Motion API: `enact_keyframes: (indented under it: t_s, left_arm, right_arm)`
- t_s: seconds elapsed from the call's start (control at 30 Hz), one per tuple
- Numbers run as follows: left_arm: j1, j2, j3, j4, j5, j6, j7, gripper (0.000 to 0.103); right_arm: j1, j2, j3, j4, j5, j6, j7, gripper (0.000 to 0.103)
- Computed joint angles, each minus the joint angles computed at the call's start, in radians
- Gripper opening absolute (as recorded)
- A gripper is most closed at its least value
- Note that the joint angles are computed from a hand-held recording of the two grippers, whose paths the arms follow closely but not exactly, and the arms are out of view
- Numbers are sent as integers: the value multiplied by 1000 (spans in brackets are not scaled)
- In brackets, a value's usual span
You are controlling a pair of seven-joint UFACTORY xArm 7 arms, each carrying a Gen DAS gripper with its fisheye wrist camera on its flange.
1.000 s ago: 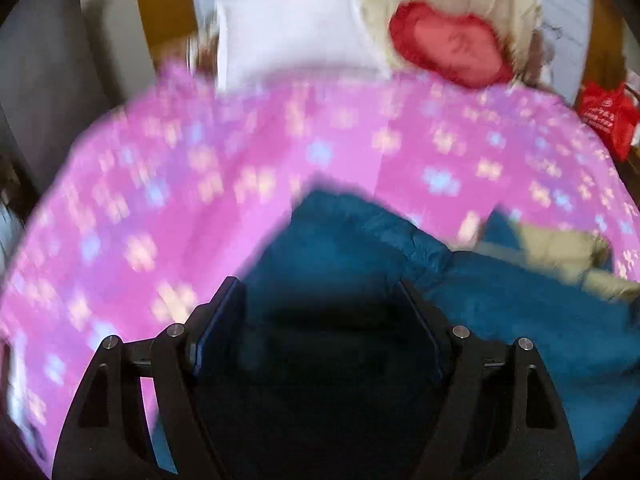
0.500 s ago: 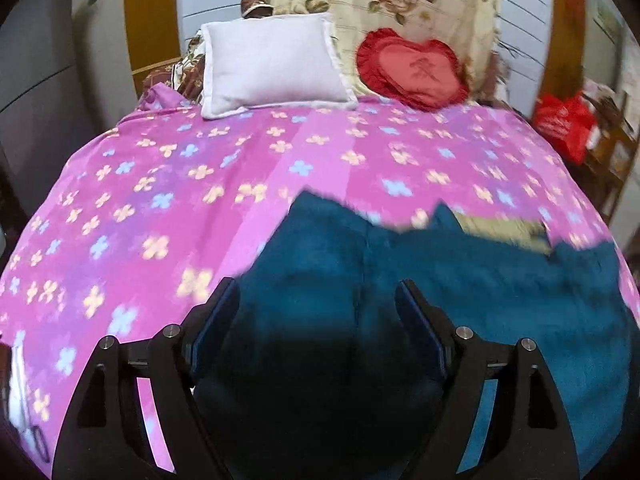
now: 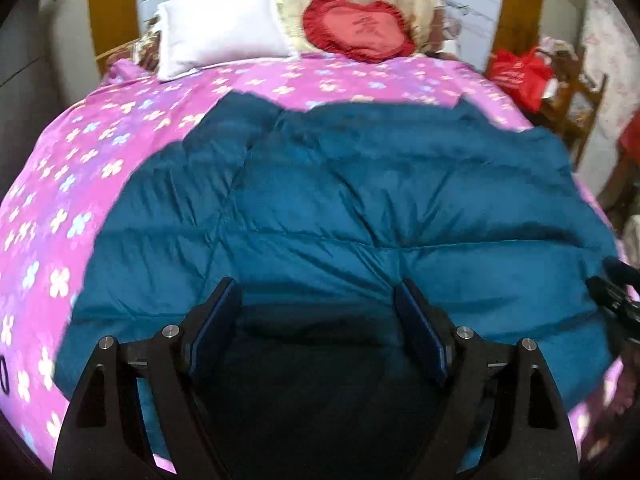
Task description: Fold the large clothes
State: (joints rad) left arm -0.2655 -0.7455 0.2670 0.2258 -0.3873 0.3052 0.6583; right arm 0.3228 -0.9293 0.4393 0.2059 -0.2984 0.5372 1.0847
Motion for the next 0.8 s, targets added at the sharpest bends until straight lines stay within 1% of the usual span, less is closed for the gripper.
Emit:
enact_keyframes:
  t_s: [0.03, 0.07, 0.1, 0.17, 0.2, 0.23, 0.3, 0.37, 0.4, 0.43, 0.47, 0.5, 0.53, 0.57, 0.63, 0.67, 0.7, 0.77, 0.8]
  left_arm:
    - [-11, -8, 49, 21, -4, 7, 42, 81]
    - [-9, -6, 81, 36, -8, -2, 74, 81]
    - [-12, 28, 115, 72, -15, -16, 102, 81]
    - [-30, 146, 196, 187, -53, 17, 142, 81]
    - [-53, 224, 249, 265, -93, 60, 158, 81]
    - [-81, 318, 305, 356, -141, 130, 170, 81]
    - [-95, 476, 345, 482, -198, 240, 184, 81]
    - [-108, 646, 377, 605, -270, 382, 227, 81]
    - [-84, 692, 366, 633, -313, 433, 251, 82]
    - [-80, 759, 384, 687, -383, 526, 284, 82]
    - [-36, 814, 359, 739, -428, 609, 298, 82]
    - [-34, 841, 368, 764, -482, 650, 333, 83]
    - [-16, 862, 352, 785, -502, 680, 359, 83]
    - [-6, 871, 333, 791, -522, 678, 397, 83]
    - [5, 859, 295, 771, -539, 637, 446, 84]
    - [8, 844, 277, 749, -552, 593, 477, 80]
    - [13, 817, 256, 710, -591, 542, 539, 72]
    - [38, 792, 226, 667, -683, 507, 658, 52]
    - [52, 783, 215, 652, -710, 502, 693, 44]
  right_arm:
    - [5, -41, 24, 1, -2, 49, 19, 103]
    - [16, -90, 48, -3, -3, 95, 43, 103]
    - [37, -154, 64, -16, -3, 139, 68, 103]
    - [77, -260, 77, -45, 0, 204, 110, 103]
    - [92, -314, 75, -57, 7, 248, 132, 103]
    - [96, -348, 65, -68, 6, 268, 142, 103]
    - [95, -413, 53, -88, -1, 293, 160, 103]
    - [97, -446, 44, -91, -1, 337, 160, 103]
    - [102, -460, 39, -93, 0, 355, 156, 103]
    - [103, -471, 31, -95, -1, 370, 148, 103]
    - [97, -463, 31, -91, -1, 368, 145, 103]
    - [100, -467, 31, -89, 0, 379, 140, 103]
    - [106, -476, 30, -90, 1, 391, 134, 103]
    - [115, -491, 26, -93, 1, 407, 123, 103]
    - [121, -505, 26, -89, 1, 431, 104, 103]
    - [126, -515, 30, -92, 3, 438, 101, 103]
    - [129, -531, 30, -96, 1, 449, 96, 103]
    - [142, -594, 25, -113, 0, 491, 87, 103]
    - [149, -643, 13, -127, 1, 515, 81, 103]
